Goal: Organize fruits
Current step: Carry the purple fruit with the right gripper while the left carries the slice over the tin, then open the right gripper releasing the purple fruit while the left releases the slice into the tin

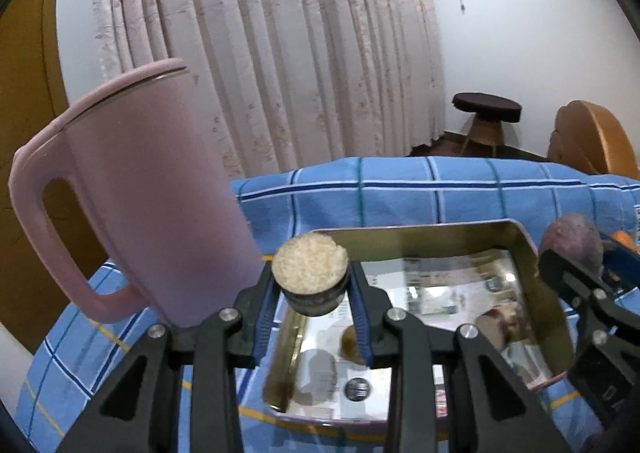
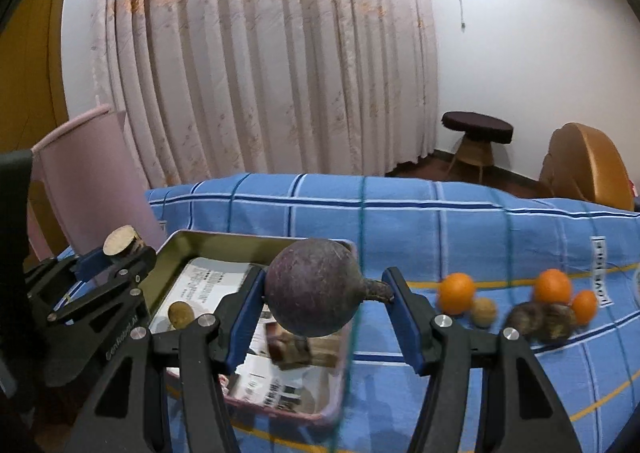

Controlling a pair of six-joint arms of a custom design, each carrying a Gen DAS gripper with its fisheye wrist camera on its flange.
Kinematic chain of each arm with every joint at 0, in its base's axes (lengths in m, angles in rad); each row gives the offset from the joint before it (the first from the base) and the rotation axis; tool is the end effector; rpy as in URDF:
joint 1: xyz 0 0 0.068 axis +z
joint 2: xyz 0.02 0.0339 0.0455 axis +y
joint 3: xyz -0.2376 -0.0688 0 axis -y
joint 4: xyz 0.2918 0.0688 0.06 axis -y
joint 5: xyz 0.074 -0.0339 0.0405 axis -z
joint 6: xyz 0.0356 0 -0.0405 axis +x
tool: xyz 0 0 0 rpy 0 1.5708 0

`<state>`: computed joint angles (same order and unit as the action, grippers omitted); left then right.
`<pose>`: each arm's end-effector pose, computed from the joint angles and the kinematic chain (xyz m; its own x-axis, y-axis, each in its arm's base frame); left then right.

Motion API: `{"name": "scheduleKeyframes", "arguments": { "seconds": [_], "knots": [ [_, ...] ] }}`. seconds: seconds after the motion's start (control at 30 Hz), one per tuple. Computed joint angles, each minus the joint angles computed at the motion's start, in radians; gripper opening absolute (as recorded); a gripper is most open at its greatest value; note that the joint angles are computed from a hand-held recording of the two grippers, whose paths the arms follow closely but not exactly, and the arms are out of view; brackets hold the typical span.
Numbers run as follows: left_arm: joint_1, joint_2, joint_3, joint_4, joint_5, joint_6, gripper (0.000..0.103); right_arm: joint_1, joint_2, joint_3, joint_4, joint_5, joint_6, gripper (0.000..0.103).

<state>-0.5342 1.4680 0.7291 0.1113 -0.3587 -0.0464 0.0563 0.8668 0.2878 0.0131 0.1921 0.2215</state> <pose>0.2978 -0.1616 0.1347 -0.5156 0.2546 -0.8181 0.2085 0.9634 0.1684 0.2353 0.0065 0.1268 -0.4990 0.1879 -0.8460 0.2207 0.9716 0.0856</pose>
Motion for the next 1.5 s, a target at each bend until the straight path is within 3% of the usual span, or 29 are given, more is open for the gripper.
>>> {"name": "scheduleKeyframes", "arguments": {
  "seconds": [0.2, 0.33, 0.87, 0.97, 1.03, 1.13, 1.23, 1.33, 1.5],
  "knots": [
    [0.006, 0.037, 0.014, -0.008, -0.014, 0.003, 0.035, 0.039, 0.221, 0.091, 0.084, 0.006, 0.002, 0.061],
    [-0.004, 0.06, 0.022, -0.007, -0.042, 0.017, 0.035, 0.047, 0.285, 0.117, 0.096, -0.007, -0.007, 0.061],
    [-0.009, 0.101, 0.035, 0.006, -0.058, 0.027, 0.037, 0.037, 0.26, 0.091, 0.101, -0.041, -0.032, 0.062],
    [-0.004, 0.094, 0.023, 0.028, -0.061, 0.027, 0.059, 0.03, 0.248, 0.086, 0.095, -0.046, -0.028, 0.062],
    [-0.002, 0.065, -0.005, 0.067, -0.085, 0.015, 0.084, 0.02, 0.225, 0.077, 0.09, -0.057, -0.023, 0.062],
    [-0.001, 0.028, -0.042, 0.12, -0.109, 0.003, 0.098, 0.011, 0.179, 0.058, 0.084, -0.063, -0.02, 0.068],
    [0.001, 0.006, -0.068, 0.167, -0.116, 0.0, 0.103, 0.025, 0.137, 0.048, 0.062, 0.021, -0.026, 0.08],
    [-0.002, -0.003, -0.077, 0.181, -0.089, -0.002, 0.103, 0.032, 0.091, 0.034, 0.044, 0.124, -0.013, 0.082],
    [-0.026, -0.009, -0.095, 0.218, -0.103, 0.012, 0.103, -0.02, 0.074, 0.033, -0.004, 0.177, 0.015, 0.082]
  ]
}}
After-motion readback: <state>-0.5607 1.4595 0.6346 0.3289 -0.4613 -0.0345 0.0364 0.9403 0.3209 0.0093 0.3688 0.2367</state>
